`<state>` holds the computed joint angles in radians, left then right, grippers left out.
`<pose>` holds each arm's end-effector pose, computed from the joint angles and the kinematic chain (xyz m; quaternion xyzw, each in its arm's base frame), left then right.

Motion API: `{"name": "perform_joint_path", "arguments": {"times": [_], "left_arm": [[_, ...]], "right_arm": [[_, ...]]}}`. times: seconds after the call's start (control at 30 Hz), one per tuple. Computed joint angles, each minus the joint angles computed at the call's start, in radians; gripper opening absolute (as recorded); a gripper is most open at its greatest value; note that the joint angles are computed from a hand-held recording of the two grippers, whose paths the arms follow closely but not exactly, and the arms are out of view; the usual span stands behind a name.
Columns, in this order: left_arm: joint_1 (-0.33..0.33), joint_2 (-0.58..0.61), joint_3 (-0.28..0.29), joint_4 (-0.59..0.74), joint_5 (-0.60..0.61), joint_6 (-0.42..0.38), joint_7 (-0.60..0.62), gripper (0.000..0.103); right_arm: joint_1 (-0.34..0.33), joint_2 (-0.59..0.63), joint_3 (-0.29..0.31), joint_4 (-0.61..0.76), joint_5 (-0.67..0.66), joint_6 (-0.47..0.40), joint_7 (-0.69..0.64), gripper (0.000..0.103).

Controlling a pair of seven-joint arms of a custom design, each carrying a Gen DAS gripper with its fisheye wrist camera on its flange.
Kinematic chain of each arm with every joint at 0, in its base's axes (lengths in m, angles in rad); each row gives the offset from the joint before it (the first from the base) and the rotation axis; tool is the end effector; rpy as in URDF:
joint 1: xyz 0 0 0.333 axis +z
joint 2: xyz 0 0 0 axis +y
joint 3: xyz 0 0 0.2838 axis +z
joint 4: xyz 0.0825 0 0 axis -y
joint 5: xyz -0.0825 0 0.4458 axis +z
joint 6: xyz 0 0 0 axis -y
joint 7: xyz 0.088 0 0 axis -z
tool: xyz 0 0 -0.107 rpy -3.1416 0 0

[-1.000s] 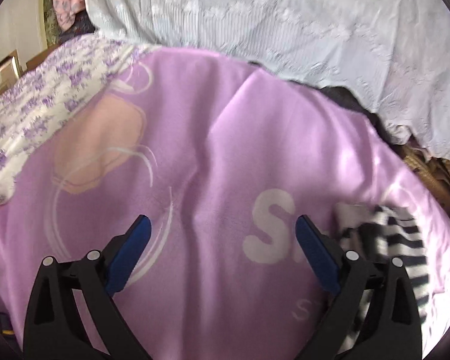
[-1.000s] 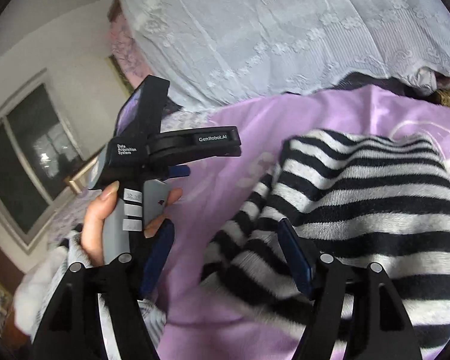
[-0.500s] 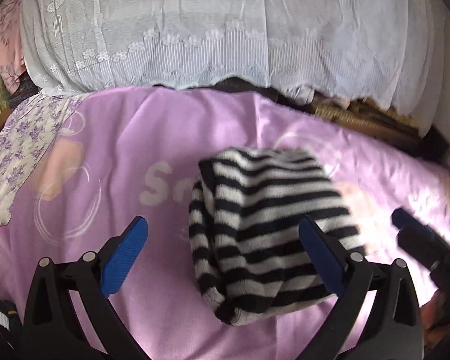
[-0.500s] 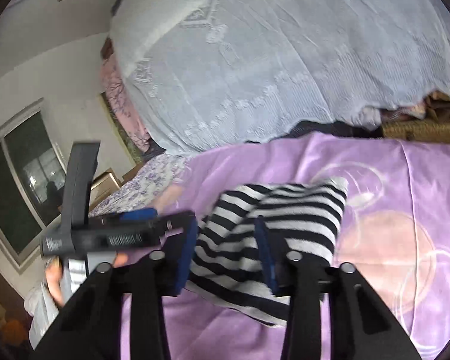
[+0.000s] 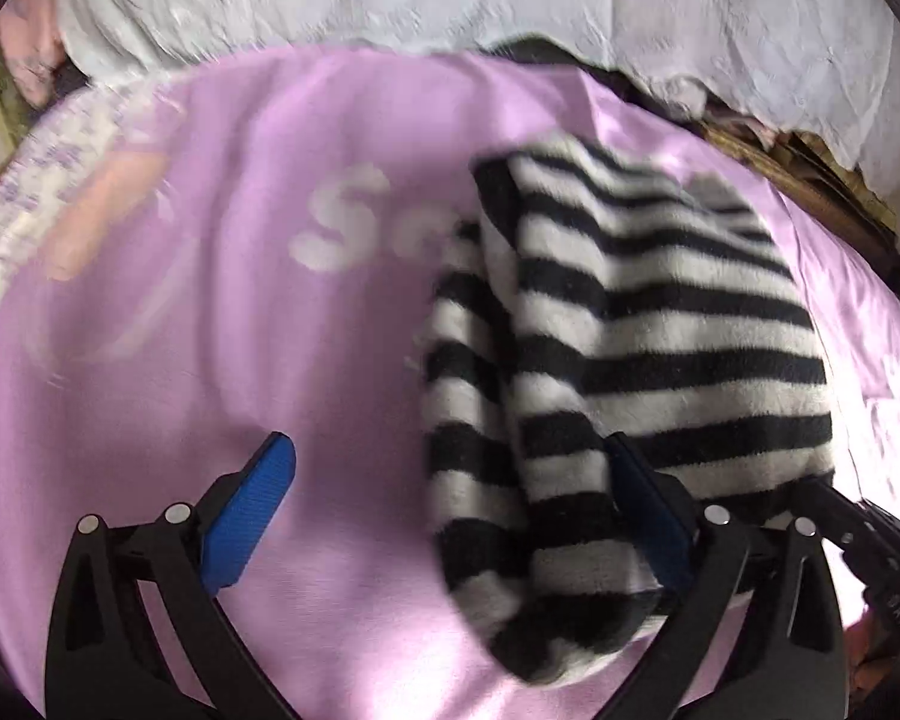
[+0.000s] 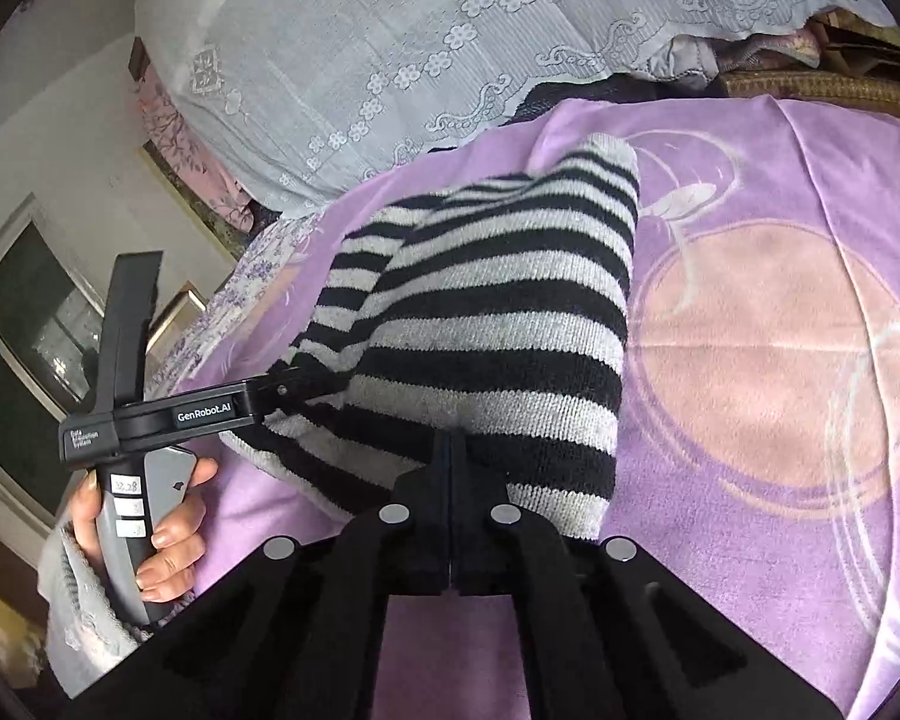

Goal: Fold small clothes

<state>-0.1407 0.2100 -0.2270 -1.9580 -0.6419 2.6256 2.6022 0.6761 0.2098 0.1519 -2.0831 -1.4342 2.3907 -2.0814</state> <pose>0.6395 -0.2266 0.3527 -0.3165 0.8939 -0.3049 0.0880 0.4338 0.4596 0.2696 -0.3643 0.8085 -0.2340 0.3985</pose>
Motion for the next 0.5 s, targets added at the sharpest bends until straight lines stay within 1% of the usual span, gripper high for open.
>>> {"name": "perform_joint_path", "arguments": {"times": [0.03,0.07,0.1,0.13,0.17,0.2,0.23,0.3,0.33,0.37,0.4,0.43,0.47,0.5], "left_arm": [[0.010,-0.019,-0.010,-0.011,-0.045,0.013,0.032,0.099],[0.019,-0.036,-0.018,-0.010,-0.093,0.000,0.062,0.099],[0.021,-0.043,-0.019,-0.002,-0.118,-0.020,0.075,0.099],[0.019,-0.044,-0.019,0.017,-0.130,-0.052,0.075,0.099],[0.013,-0.038,-0.017,0.046,-0.125,-0.092,0.058,0.099],[0.004,-0.027,-0.015,0.070,-0.107,-0.110,0.038,0.099],[-0.010,-0.009,-0.015,0.102,-0.077,-0.122,0.011,0.099],[-0.043,0.034,-0.018,0.155,-0.013,-0.113,-0.038,0.099],[-0.061,0.069,-0.014,0.193,0.036,-0.120,-0.081,0.099],[-0.097,0.137,0.005,0.266,0.140,-0.155,-0.175,0.099],[-0.147,0.198,0.049,0.333,0.224,-0.187,-0.254,0.099],[-0.173,0.277,0.068,0.415,0.315,-0.224,-0.340,0.099],[-0.165,0.329,0.055,0.467,0.335,-0.266,-0.373,0.099],[-0.121,0.346,0.015,0.484,0.285,-0.275,-0.337,0.099]], "right_arm": [[-0.002,-0.014,-0.002,-0.008,-0.001,-0.001,0.001,0.000],[-0.001,-0.030,0.000,-0.010,0.004,-0.020,-0.018,0.001],[0.000,-0.041,0.005,-0.004,0.016,-0.053,-0.054,0.006],[-0.002,-0.041,0.008,0.003,0.029,-0.076,-0.082,0.006],[-0.012,-0.045,0.005,0.009,0.047,-0.082,-0.115,0.006],[-0.024,-0.046,-0.001,0.016,0.054,-0.077,-0.126,0.006],[-0.042,-0.051,-0.014,0.014,0.044,-0.055,-0.105,0.006],[-0.086,-0.048,-0.038,0.011,0.029,0.021,-0.054,0.006],[-0.106,-0.040,-0.045,0.013,0.048,0.055,-0.059,0.005],[-0.132,-0.017,-0.053,0.025,0.095,0.104,-0.096,0.002],[-0.155,0.016,-0.064,0.036,0.122,0.158,-0.114,0.000],[-0.159,0.032,-0.073,0.039,0.115,0.179,-0.106,0.000],[-0.154,0.040,-0.085,0.036,0.075,0.190,-0.070,0.000],[-0.148,0.037,-0.092,0.030,0.039,0.194,-0.033,0.000]]}}
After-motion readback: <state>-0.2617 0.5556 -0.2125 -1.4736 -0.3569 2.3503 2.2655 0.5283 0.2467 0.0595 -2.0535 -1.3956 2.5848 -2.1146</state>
